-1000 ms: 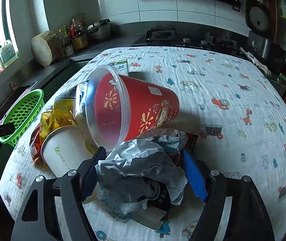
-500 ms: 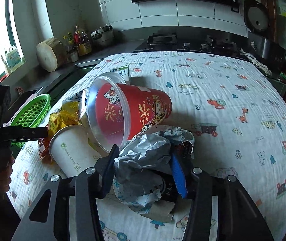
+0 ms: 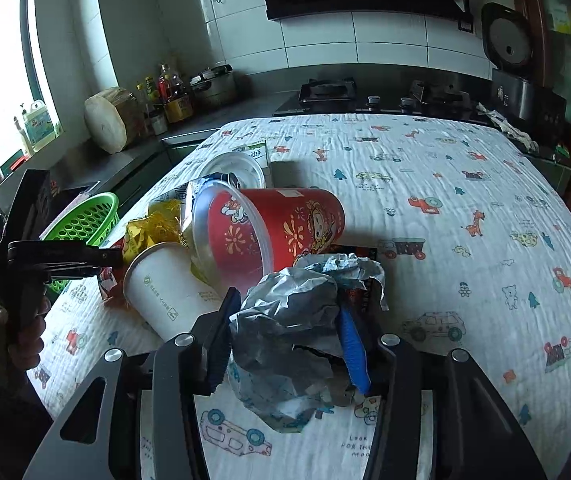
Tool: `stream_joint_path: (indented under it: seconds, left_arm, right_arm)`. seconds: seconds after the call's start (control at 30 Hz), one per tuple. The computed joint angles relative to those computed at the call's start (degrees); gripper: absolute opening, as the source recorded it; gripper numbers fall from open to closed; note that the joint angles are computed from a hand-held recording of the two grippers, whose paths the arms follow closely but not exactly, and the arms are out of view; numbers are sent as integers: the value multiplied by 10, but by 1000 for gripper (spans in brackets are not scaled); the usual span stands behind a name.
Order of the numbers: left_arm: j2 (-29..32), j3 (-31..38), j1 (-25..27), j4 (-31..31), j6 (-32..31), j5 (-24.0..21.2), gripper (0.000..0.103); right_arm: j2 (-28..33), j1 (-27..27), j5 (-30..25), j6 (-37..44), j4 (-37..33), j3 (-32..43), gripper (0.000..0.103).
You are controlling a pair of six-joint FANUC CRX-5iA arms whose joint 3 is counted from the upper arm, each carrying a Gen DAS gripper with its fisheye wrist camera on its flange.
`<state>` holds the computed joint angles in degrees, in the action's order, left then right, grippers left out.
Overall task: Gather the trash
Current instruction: 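Grasp the orange Oreo wafer wrapper with the left gripper while the right gripper grasps crumpled foil, then drop the wafer wrapper and the crumpled foil into the green basket with both grippers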
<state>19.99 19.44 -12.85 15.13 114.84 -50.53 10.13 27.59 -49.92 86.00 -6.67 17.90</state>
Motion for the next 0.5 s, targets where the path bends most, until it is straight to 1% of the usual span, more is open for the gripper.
stream_joint_path:
  seconds: [0.07, 0.17, 0.37, 0.5]
  left_arm:
    - [-7, -5, 0, -3, -3, 5, 48]
    - [-19, -17, 1, -4, -10, 12, 43]
    - [-54, -57, 10, 3, -22, 35, 42]
    - [-80, -81, 18, 3, -27, 46, 42]
  right_arm:
    - [-9, 1, 4, -2, 3, -9, 46]
    - [-23, 1, 9, -5, 3, -21, 45]
    - [-49, 11, 24, -14, 21, -39, 45]
    - [-55, 20, 28, -6, 16, -32, 45]
